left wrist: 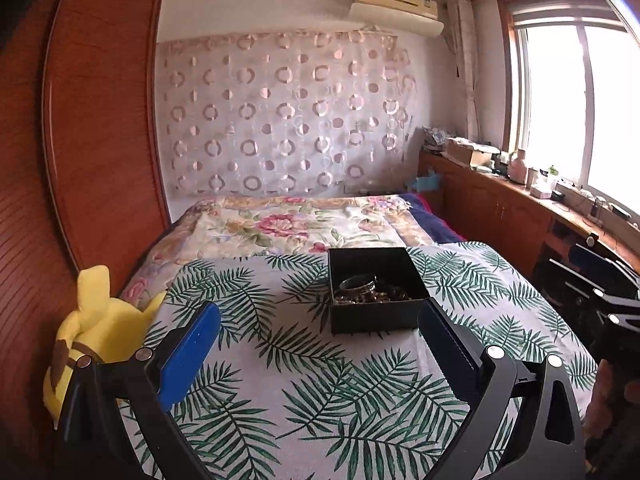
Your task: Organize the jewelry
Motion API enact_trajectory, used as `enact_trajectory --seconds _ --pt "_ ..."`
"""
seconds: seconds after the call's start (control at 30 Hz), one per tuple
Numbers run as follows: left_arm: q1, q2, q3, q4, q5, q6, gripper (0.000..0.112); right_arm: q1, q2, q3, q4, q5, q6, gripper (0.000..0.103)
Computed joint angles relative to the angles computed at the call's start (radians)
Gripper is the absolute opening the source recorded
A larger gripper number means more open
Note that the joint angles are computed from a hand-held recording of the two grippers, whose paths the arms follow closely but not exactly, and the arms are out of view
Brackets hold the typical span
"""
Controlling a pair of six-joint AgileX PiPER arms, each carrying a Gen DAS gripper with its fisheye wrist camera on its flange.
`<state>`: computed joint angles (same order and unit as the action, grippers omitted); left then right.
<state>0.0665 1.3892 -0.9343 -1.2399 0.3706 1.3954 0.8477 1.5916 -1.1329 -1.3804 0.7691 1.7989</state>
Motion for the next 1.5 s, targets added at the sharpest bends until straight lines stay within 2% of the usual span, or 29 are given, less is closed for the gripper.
enact_trajectory --seconds 1.5 --pt "0.012 -0.025 0.010 -0.007 0.006 0.005 0.095 -0.003 0.007 0.027 -0.021 -0.003 0.044 0.101"
